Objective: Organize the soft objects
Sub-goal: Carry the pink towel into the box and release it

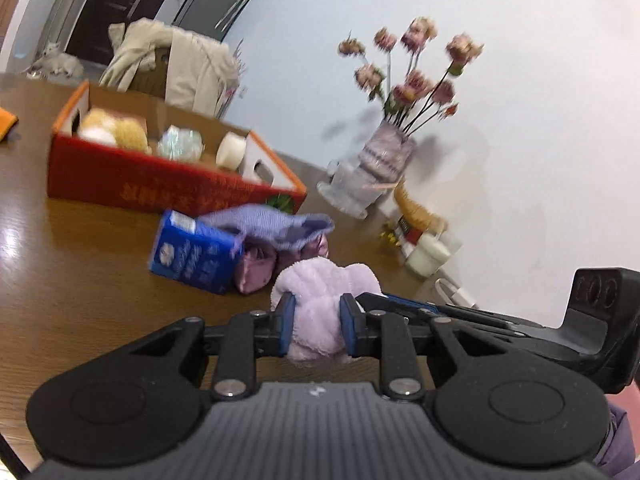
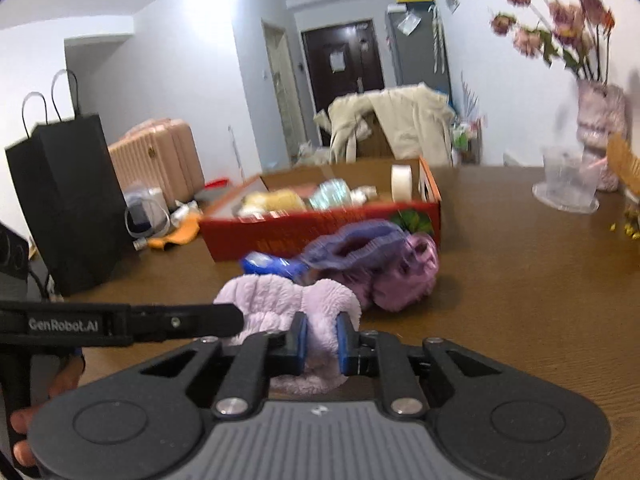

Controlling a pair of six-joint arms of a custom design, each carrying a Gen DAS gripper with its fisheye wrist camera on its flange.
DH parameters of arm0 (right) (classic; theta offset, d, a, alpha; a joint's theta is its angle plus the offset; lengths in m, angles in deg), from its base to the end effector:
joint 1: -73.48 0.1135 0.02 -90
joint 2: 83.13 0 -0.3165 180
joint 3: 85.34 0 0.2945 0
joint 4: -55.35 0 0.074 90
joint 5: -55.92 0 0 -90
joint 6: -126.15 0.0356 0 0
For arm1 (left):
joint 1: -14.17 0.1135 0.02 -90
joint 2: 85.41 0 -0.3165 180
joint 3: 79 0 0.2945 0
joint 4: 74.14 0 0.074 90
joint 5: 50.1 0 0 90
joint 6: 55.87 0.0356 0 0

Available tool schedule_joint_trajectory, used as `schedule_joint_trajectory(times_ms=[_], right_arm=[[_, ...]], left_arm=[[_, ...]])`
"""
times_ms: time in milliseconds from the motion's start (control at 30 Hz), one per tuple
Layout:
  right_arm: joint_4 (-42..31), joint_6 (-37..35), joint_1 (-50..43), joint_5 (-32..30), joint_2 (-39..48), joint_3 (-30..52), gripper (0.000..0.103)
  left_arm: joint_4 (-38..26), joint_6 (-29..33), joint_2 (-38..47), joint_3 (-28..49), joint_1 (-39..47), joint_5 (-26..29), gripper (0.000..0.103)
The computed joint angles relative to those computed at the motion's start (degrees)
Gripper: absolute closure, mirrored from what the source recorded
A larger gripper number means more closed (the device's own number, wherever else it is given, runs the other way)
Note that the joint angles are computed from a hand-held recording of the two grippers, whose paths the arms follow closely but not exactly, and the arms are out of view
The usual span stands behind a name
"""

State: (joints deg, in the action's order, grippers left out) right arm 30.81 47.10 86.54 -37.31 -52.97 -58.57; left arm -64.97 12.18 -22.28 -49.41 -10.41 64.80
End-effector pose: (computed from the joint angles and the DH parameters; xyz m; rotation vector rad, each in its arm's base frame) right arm 0.1331 0.0329 0.2038 -0.0733 2.0712 0.3165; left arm 0.1931 -0.1048 0.1893 0.3408 2.0548 -0.9435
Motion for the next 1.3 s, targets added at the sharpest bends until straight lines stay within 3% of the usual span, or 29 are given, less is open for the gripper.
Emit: schedule_joint_trajectory(times_ms=[100, 200, 333, 433, 667, 800, 867, 900, 933, 1133, 1300], right_arm=[[-0.08, 1.69, 7.13, 7.35, -1.28, 2.12, 0.089], [4.37, -1.85, 7.14, 9.07, 4.55, 5.88, 0.089], [13.64, -9.25, -1.49, 2.69, 21.21, 14.33, 0.089], [15.57, -13.83, -7.12, -1.3, 38.24, 25.44, 0.089], [3.88, -19.31, -13.41, -5.48, 74.06, 57.12, 0.089], [2.49, -20.78, -13.63, -4.64, 85.69, 67.03, 0.087], [3.36, -22.62, -13.18, -2.02, 88.02, 68.1, 0.079], [4.71, -23.95, -12.97, -0.82, 88.27, 67.32, 0.077], [5.38, -24.87, -13.07, -0.94, 88.43, 66.86, 0.073], [6.13, -28.71, -13.1, -2.93, 87.9, 64.9, 0.065], [4.66, -26.6, -13.83, -6.21, 86.9, 64.5, 0.058]], left_arm=[[-3.78, 2.95, -3.75, 2.11, 4.08, 4.16, 0.079], [-5.48, 5.1, -0.99, 8.13, 5.76, 5.58, 0.079], [-6.58, 6.01, 12.08, 21.59, 6.48, 5.57, 0.078], [-11.07, 4.33, 26.31, 35.95, 6.33, 4.39, 0.078], [-25.34, 3.96, 55.26, 67.73, 5.62, -1.67, 0.078], [-36.7, 6.96, 65.17, 82.08, 4.24, -9.8, 0.076], [-36.74, 8.27, 66.14, 83.01, 3.93, -12.78, 0.065], [-35.7, 7.95, 65.82, 82.13, 4.15, -13.14, 0.054], [-35.41, 7.46, 65.6, 81.68, 4.38, -13.07, 0.051], [-36.13, 10.53, 64.76, 80.5, 3.61, -14.58, 0.051], [-34.35, 10.57, 62.49, 77.47, 3.12, -15.83, 0.051]])
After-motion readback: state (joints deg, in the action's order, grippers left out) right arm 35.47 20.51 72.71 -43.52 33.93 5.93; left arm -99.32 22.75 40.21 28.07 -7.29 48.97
